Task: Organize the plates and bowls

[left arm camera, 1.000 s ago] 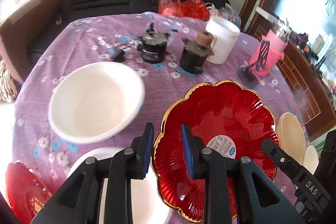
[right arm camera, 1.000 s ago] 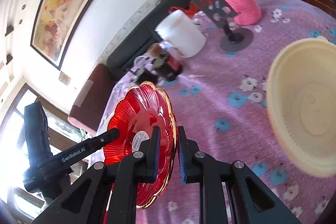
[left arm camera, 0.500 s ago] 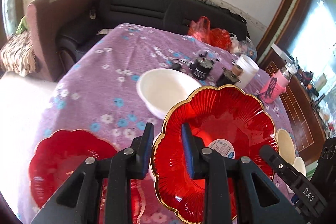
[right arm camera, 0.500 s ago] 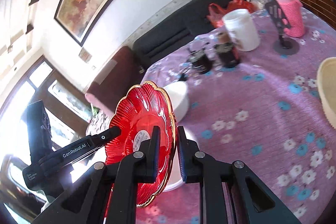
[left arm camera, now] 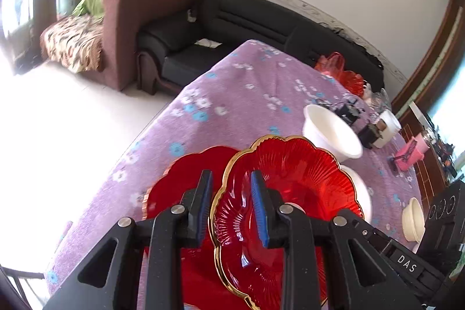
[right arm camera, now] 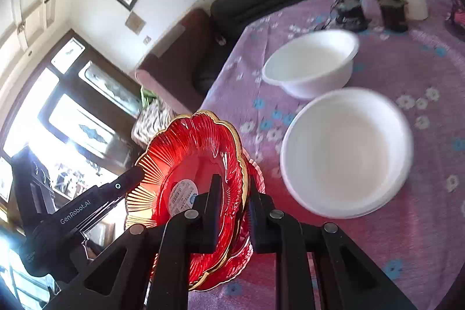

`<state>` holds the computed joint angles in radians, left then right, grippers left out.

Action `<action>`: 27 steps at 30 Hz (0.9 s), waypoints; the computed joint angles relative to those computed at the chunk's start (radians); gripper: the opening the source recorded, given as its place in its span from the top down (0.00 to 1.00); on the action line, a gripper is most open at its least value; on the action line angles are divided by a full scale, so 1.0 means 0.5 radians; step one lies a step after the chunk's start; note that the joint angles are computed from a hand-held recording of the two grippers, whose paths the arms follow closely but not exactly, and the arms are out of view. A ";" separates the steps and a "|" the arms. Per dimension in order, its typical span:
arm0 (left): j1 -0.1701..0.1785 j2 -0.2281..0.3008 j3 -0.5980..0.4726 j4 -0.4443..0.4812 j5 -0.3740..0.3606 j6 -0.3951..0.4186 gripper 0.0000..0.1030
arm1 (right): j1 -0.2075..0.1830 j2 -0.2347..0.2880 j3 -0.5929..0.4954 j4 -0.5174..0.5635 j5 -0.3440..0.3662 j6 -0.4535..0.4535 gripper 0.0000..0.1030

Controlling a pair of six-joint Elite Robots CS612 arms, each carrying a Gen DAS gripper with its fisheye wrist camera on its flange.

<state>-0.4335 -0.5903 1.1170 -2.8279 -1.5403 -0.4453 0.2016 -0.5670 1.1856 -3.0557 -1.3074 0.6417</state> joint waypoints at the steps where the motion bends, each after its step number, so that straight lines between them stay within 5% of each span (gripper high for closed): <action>1: 0.010 0.003 0.009 0.007 0.001 -0.017 0.75 | 0.009 0.024 -0.041 0.054 0.012 -0.014 0.83; 10: 0.062 0.079 0.006 0.115 -0.075 -0.139 0.75 | 0.056 0.168 -0.293 0.461 -0.050 -0.119 0.83; 14: 0.035 0.058 0.061 0.058 -0.002 -0.118 0.75 | 0.063 0.152 -0.297 0.549 -0.113 -0.174 0.83; 21: 0.006 0.031 0.119 0.018 0.052 -0.063 0.75 | 0.102 0.119 -0.295 0.701 -0.300 -0.305 0.86; 27: 0.010 0.074 0.013 0.074 0.045 -0.069 0.63 | 0.134 0.191 -0.419 0.713 -0.525 -0.462 0.83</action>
<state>-0.4284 -0.5532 1.1236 -2.7910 -1.5176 -0.4798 0.2686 -0.4717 0.9760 -2.6990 -1.5699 0.4108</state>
